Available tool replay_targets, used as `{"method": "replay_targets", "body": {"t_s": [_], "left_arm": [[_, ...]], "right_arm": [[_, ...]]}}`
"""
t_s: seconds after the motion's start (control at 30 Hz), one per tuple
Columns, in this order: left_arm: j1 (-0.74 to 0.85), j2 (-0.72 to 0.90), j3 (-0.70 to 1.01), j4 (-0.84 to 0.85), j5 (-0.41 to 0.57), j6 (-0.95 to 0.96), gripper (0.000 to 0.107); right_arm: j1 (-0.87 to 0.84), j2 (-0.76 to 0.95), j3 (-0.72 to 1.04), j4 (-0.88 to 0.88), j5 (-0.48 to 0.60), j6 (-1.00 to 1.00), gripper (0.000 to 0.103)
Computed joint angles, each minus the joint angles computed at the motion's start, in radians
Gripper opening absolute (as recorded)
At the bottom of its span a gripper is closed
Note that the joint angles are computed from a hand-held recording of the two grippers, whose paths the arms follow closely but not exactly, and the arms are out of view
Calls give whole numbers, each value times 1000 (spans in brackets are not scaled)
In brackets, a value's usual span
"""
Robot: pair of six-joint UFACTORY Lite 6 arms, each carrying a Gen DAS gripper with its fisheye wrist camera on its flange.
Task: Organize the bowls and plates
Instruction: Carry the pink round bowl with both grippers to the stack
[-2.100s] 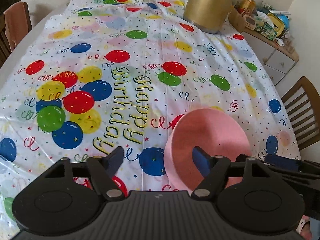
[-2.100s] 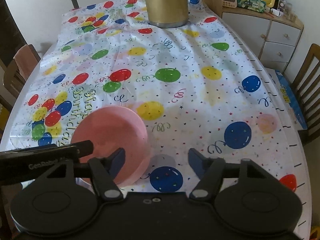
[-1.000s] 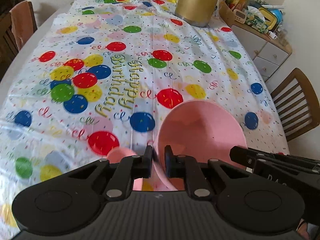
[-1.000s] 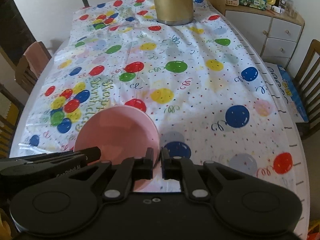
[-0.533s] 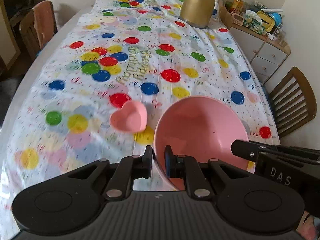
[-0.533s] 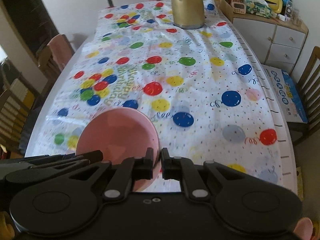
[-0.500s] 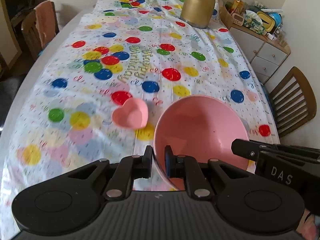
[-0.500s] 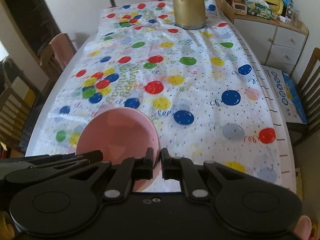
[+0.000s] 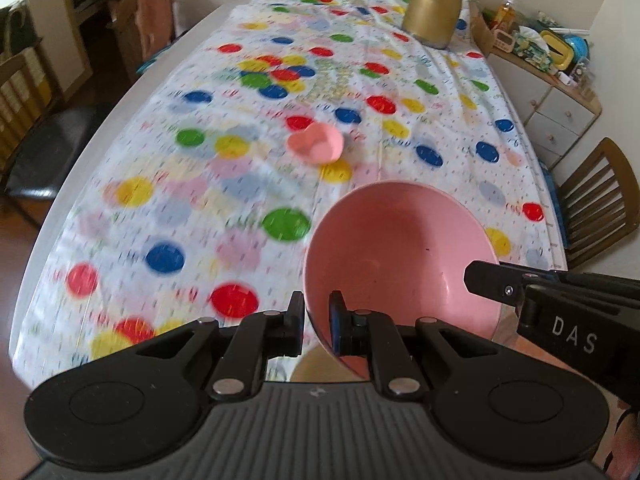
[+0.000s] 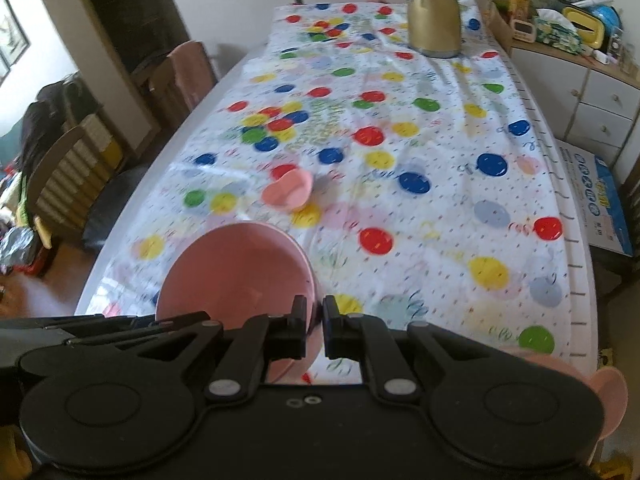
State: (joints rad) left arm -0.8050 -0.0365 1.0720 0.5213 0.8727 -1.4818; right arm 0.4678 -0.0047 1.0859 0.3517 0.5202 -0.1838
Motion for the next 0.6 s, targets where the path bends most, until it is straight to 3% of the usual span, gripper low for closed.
{"method": "replay_targets", "body": {"t_s": [0.23, 0.6], "left_arm": [[-148, -47, -84, 4, 70, -179, 12], [-223, -14, -136, -1, 37, -291, 12]], "right_arm": [[19, -119, -160, 78, -3, -91, 6], [13, -190, -306, 124, -29, -156, 6]]}}
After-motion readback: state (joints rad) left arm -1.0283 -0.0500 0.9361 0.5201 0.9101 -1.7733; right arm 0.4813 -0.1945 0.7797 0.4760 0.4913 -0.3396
